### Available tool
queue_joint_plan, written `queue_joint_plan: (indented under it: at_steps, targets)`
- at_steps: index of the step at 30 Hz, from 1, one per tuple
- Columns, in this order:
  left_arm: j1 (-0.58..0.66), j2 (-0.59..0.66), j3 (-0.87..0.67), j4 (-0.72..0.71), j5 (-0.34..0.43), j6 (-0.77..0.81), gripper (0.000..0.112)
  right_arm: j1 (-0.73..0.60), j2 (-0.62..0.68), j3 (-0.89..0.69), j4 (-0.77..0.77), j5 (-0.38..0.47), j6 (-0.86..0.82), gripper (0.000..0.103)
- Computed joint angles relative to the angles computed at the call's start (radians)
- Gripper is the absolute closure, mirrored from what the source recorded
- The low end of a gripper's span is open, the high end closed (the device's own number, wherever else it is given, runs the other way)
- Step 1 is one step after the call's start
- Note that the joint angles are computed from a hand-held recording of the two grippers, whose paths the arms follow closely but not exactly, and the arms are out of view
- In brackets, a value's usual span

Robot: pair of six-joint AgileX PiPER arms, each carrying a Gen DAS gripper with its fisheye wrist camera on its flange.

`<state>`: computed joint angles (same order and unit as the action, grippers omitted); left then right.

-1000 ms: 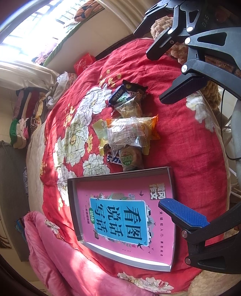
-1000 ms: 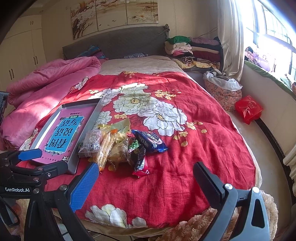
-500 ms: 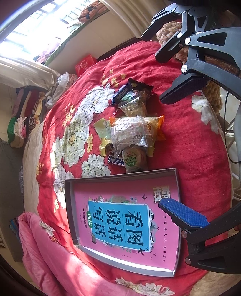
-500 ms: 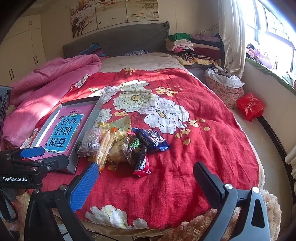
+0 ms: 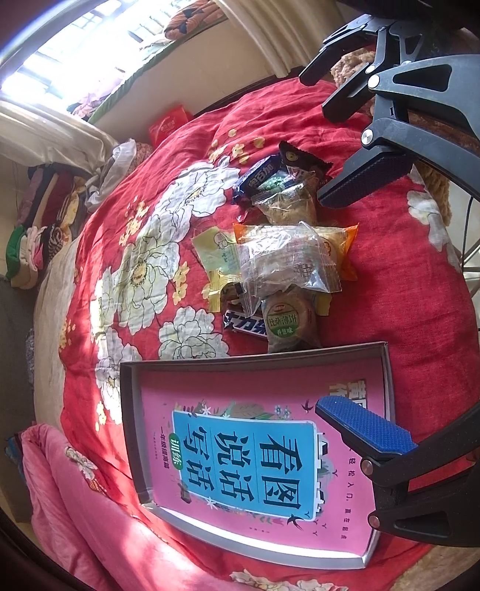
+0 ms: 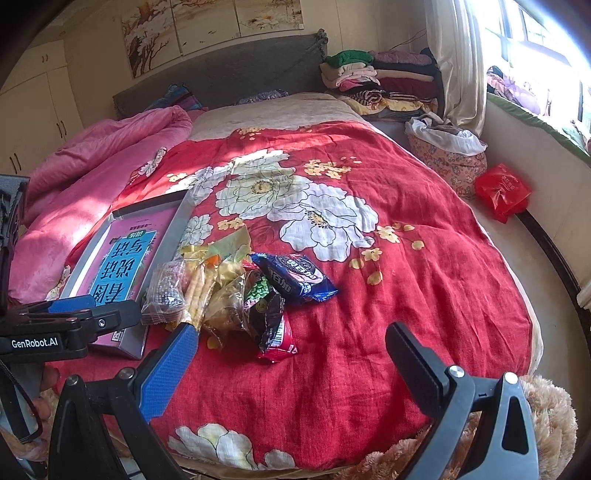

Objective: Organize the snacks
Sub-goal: 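Grasp the clear pastry bag with the left tool while the right tool grasps the dark green packet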

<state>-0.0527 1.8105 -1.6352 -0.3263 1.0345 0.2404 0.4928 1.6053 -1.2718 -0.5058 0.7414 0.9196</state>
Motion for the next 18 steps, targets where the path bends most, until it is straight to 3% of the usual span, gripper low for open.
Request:
queue_joint_plan:
  at_steps: [8, 18]
  targets:
    - [-0.024, 0.056, -0.079, 0.010, 0.023, -0.031, 0.011, -0.026, 0.028, -0.027, 0.026, -0.026, -0.050, 0.000]
    - [-0.057, 0.128, -0.152, 0.050, 0.047, -0.065, 0.015, -0.107, 0.107, -0.072, 0.237, -0.052, -0.218, 0.005]
